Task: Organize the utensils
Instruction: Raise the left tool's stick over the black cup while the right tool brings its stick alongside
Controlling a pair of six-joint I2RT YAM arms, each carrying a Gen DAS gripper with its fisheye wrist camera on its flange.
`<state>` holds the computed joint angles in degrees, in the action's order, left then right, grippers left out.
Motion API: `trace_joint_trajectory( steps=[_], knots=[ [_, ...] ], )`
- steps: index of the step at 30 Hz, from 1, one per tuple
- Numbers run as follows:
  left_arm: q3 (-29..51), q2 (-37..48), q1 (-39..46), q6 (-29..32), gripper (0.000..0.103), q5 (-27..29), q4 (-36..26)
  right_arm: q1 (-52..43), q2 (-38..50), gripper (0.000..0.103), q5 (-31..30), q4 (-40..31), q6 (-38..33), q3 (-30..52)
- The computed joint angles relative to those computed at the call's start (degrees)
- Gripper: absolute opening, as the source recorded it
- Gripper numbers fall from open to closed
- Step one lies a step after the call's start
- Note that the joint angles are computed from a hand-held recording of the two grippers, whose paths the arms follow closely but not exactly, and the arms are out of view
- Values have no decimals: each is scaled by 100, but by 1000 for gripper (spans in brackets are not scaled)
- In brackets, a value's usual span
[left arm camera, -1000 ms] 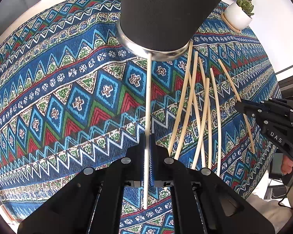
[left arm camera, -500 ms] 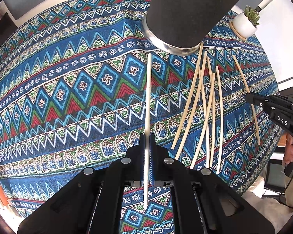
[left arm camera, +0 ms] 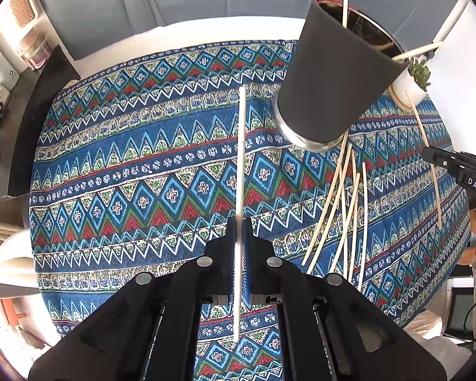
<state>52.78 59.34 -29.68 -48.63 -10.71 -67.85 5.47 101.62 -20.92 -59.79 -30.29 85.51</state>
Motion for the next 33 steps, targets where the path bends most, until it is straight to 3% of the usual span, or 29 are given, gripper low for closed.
trace_joint_trajectory(
  steps=[13,23,33],
  knots=[
    [1664,879,127,343,5,-731,-172,181,427,4,-508,-369,410,1803],
    [2767,1480,300,790,5,-1042,-211,661,412,4,-412,37,837,1874],
    [3454,2072,369,1190,5,-941,274,948,486,4,-700,389,1137,1984]
  ],
)
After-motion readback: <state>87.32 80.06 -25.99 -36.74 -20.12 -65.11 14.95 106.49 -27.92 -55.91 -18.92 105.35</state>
